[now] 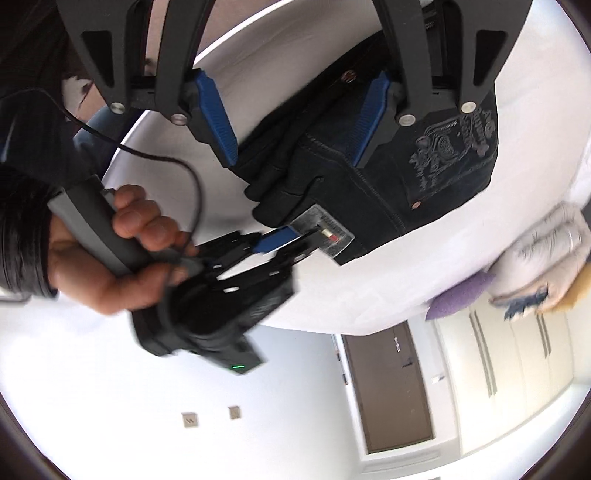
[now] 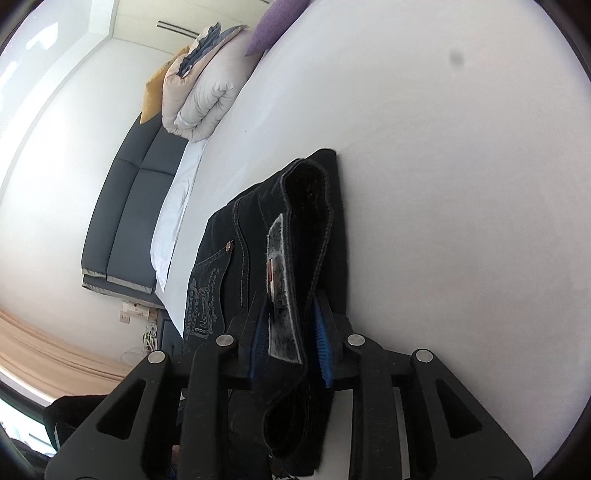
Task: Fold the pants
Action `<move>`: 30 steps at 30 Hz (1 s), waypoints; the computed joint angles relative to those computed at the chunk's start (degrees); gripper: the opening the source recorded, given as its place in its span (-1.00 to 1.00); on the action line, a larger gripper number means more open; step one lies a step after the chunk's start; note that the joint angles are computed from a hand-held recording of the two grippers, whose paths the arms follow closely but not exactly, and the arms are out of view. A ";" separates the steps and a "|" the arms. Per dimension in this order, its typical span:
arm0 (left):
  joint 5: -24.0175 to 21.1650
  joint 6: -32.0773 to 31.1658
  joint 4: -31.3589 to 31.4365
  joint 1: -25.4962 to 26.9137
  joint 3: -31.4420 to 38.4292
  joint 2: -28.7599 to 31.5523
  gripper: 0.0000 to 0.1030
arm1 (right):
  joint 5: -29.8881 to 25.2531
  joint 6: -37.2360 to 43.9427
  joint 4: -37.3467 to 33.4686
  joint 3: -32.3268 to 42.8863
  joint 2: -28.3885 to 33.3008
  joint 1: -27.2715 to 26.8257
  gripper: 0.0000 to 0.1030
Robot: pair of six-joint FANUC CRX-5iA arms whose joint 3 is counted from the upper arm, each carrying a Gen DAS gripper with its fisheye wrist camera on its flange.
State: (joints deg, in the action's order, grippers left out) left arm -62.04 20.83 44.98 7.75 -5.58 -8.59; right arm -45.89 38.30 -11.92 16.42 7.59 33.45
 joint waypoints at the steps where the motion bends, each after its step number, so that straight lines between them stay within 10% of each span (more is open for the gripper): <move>1: -1.78 1.82 0.74 1.20 1.35 1.03 -0.04 | 0.93 -1.05 1.87 -1.11 -1.17 0.64 -0.55; 12: -11.11 22.76 -5.68 6.76 27.35 21.15 -0.50 | -10.52 5.83 -4.48 10.14 5.59 1.40 -0.72; 17: -15.27 29.69 -12.69 6.18 38.91 29.31 -0.69 | 0.62 8.28 -10.62 -0.97 0.18 -0.54 -1.00; 30: -7.84 25.44 -17.63 5.05 19.83 15.35 -0.71 | 1.02 1.35 -0.20 -1.79 0.28 3.60 -1.00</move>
State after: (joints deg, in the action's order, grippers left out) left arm -69.87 46.27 27.35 12.79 14.25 6.76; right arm -44.87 39.65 -12.12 14.63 7.86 37.05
